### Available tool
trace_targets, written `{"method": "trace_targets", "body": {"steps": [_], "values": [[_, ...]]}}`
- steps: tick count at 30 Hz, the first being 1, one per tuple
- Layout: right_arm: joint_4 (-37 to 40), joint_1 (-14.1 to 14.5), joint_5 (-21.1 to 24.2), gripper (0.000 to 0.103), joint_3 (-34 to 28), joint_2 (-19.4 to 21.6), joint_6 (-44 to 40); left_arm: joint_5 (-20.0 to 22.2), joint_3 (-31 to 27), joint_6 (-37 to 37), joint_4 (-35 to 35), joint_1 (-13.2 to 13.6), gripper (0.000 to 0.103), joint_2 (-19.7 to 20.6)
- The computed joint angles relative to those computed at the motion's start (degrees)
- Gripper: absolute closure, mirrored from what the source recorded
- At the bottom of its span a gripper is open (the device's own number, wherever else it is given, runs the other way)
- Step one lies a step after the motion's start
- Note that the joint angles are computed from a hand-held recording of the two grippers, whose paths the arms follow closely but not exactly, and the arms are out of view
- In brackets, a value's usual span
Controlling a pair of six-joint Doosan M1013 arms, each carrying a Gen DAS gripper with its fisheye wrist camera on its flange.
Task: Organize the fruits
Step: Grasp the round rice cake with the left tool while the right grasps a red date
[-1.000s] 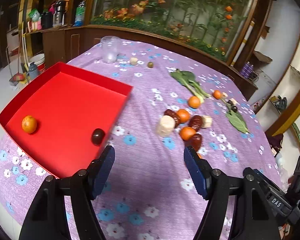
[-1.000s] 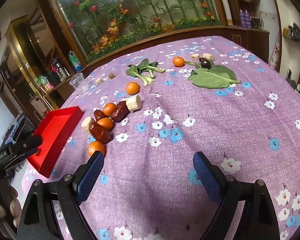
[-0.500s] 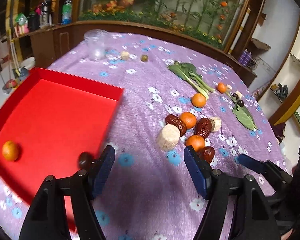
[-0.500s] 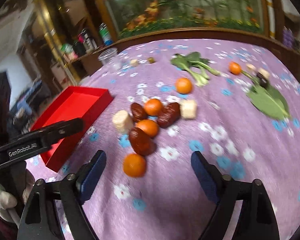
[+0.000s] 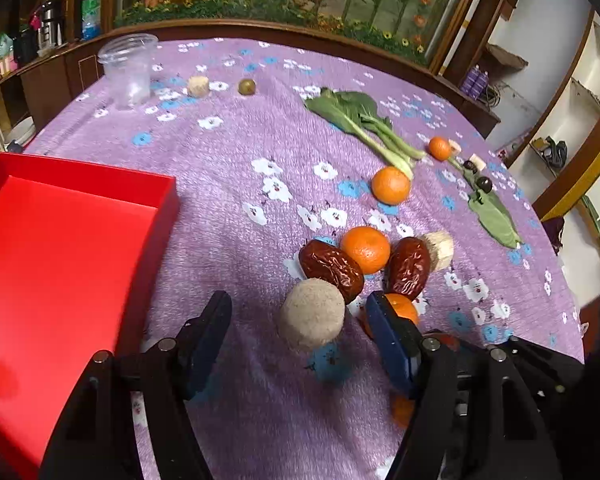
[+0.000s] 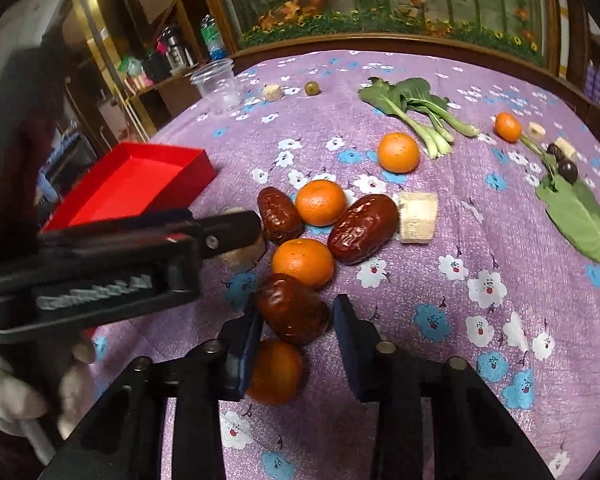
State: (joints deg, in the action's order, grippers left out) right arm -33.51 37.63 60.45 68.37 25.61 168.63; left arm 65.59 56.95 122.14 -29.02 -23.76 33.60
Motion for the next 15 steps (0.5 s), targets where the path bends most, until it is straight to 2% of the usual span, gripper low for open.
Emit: {"method": "trace_targets", "body": {"steps": [3,4,5,7,10,15], "values": [[-0.2,-0.1,-2.0,0.067,1.6,-1.0,2.4,0.5,-0.2,-0.4,0.5,-0.2,0.039,0.6],[0.0,-0.2,-2.9,0.067,2.1,-1.2,3.0,-0.9,0.5,0.3,0.7,-0.4,0.044,0.2],[0.1,-0.3,-3.7,0.068,2.6,-1.5,3.7,-1.2,0.8,0.8,1.1,-0.6,0.059,0.0],[0.0,-0.4,-5.0,0.069,3.4,-2.0,4.9,-1.2,1.2,2.4,0.2,-0.5,0.071,-0.3],[-0.4,-0.4,-5.1,0.069,3.7,-2.2,6.0,-3.7,3.1,3.1,0.1,-0.5,0.071,-1.6],[-2.9,0.4,-5.3,0.069,4.5,-3.1,9.2,-5.0,5.3,3.9,-3.1,0.8,0.071,-3.6]]}}
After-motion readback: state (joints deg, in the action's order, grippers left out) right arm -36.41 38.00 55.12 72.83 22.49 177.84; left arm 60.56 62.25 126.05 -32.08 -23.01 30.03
